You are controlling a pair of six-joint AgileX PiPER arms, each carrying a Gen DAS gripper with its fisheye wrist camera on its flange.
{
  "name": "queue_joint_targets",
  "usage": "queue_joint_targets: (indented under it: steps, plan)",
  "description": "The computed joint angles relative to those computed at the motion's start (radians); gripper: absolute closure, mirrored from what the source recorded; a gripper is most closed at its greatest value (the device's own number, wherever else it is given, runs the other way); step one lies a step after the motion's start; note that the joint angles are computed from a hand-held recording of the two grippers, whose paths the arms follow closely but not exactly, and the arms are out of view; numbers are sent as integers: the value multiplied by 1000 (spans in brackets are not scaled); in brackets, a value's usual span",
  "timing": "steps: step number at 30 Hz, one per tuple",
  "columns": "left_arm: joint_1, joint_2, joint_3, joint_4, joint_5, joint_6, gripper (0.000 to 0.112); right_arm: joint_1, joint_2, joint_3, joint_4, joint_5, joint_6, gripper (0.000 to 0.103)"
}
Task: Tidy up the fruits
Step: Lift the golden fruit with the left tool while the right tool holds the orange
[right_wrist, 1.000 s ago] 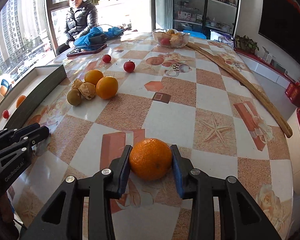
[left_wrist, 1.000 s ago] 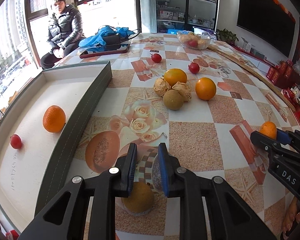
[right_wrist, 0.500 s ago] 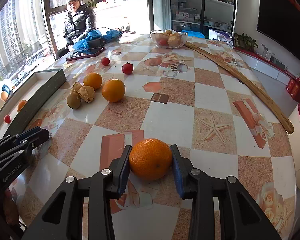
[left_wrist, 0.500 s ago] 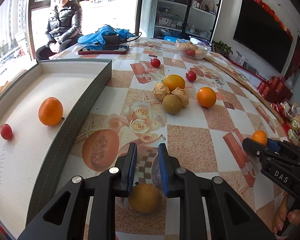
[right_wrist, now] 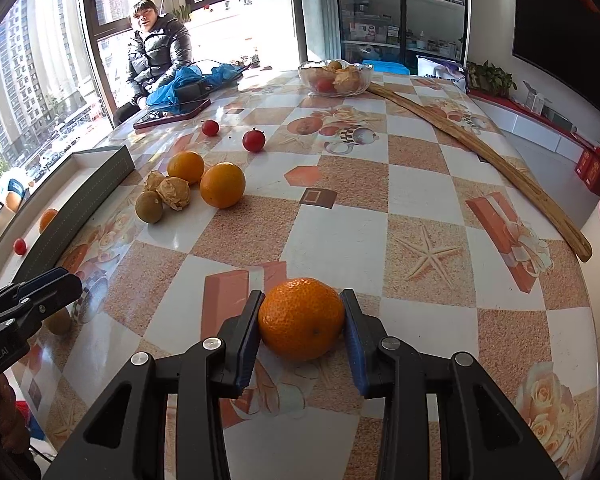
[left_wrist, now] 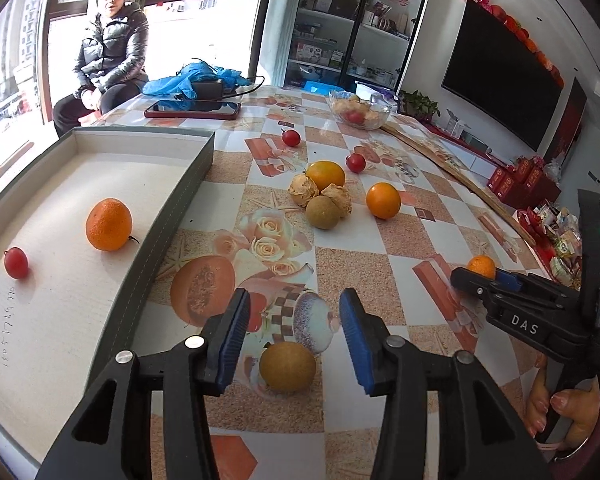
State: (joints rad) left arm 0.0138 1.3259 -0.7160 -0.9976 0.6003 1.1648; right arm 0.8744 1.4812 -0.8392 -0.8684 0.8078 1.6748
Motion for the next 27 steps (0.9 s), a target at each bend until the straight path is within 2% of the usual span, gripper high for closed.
queue_joint_targets:
  steps: [1, 5, 7, 9, 11, 12, 13, 14, 18, 22, 27]
  plan:
    - [13, -23, 15, -22, 0, 30, 38, 0, -1, 0, 0, -1, 0, 64]
    - [37, -52, 25, 10, 28, 30, 36, 1, -4, 3, -2, -3, 8, 64]
    - [3, -50, 32, 63, 1, -3, 36, 1, -4, 3, -2, -3, 7, 64]
    - [-62, -46, 44, 147, -73, -89, 37, 1, -4, 3, -2, -3, 7, 64]
    - [-115, -19, 39, 246, -116, -219, 53, 2, -4, 3, -2, -2, 8, 64]
    - [-152, -29, 53, 305, -175, -291, 60, 1, -4, 3, -2, -2, 6, 64]
    - [-183, -30, 54, 382, -207, -368, 76, 1, -3, 3, -1, -1, 6, 64]
    - [-199, -32, 53, 421, -216, -404, 82, 1, -4, 3, -1, -1, 6, 64]
    - [-197, -28, 51, 419, -208, -421, 82, 0, -3, 2, -1, -3, 5, 64]
    - [-231, -35, 53, 526, -227, -538, 82, 0, -2, 2, -1, -2, 4, 64]
    - [-232, -32, 43, 541, -214, -561, 82, 0, -1, 0, 0, -1, 3, 64]
